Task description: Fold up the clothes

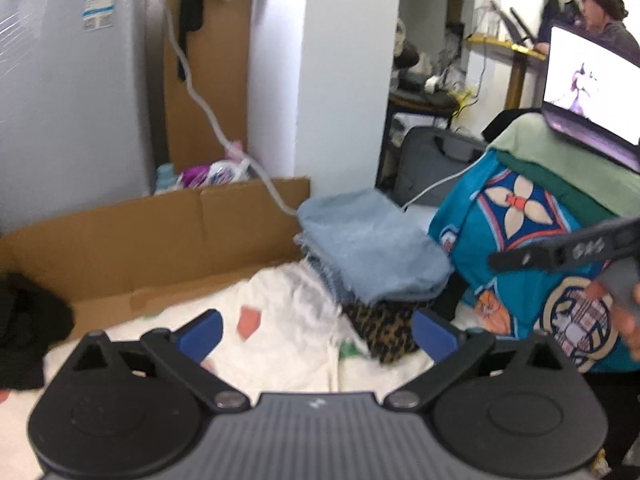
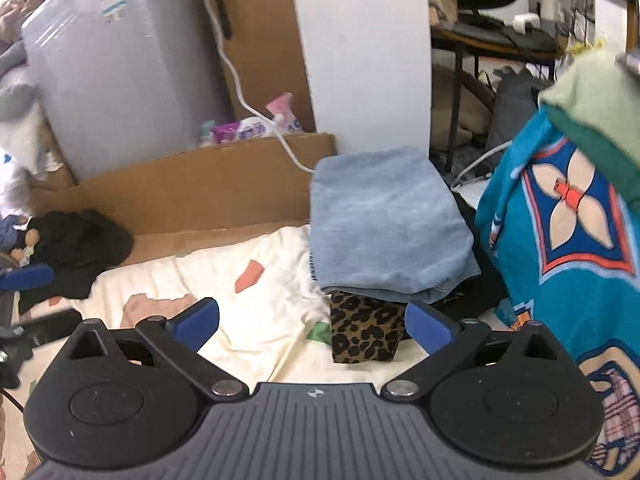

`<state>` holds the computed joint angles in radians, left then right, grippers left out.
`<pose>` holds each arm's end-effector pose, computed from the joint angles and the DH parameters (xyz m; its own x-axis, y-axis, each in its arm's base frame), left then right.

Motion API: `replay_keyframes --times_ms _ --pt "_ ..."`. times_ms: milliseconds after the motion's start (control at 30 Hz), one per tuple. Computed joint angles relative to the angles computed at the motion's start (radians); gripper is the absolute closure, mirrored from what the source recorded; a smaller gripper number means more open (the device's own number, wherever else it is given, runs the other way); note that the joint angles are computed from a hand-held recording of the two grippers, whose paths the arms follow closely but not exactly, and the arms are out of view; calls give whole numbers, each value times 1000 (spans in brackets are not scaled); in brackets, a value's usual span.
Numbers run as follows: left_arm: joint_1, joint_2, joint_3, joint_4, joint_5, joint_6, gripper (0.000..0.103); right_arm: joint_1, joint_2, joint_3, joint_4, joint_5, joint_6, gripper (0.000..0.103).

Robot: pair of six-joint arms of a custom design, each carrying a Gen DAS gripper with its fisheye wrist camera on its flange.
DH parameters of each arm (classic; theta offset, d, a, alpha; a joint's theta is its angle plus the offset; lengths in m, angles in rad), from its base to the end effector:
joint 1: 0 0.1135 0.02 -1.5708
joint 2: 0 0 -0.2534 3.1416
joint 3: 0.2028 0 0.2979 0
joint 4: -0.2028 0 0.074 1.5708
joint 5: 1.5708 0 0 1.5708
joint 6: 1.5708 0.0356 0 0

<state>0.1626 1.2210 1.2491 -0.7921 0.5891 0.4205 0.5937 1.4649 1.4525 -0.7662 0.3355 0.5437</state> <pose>0.2972 0.0287 0.3481 -0.5165 0.2592 -0.8161 0.5172 0.8540 -0.0561 0.3069 0.1930 0.3463 -0.6709 0.1365 -0.7289 0.0153 0.9853 0.1704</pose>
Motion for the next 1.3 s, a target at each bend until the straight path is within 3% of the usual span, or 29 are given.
replay_keyframes --times_ms 133,533,700,967,1300 --pt "82 -80 -37 -42 33 18 1 75 -16 62 -61 60 3 1" --pt "331 -203 -60 -184 124 93 1 204 -47 110 -156 227 190 1" --pt "448 -241 -56 -274 186 144 1 276 2 159 -185 320 157 1" --pt "640 -232 -37 -383 251 261 1 306 56 208 -246 328 247 1" --pt "767 -196 -45 -396 223 317 1 308 80 190 -286 302 319 1"
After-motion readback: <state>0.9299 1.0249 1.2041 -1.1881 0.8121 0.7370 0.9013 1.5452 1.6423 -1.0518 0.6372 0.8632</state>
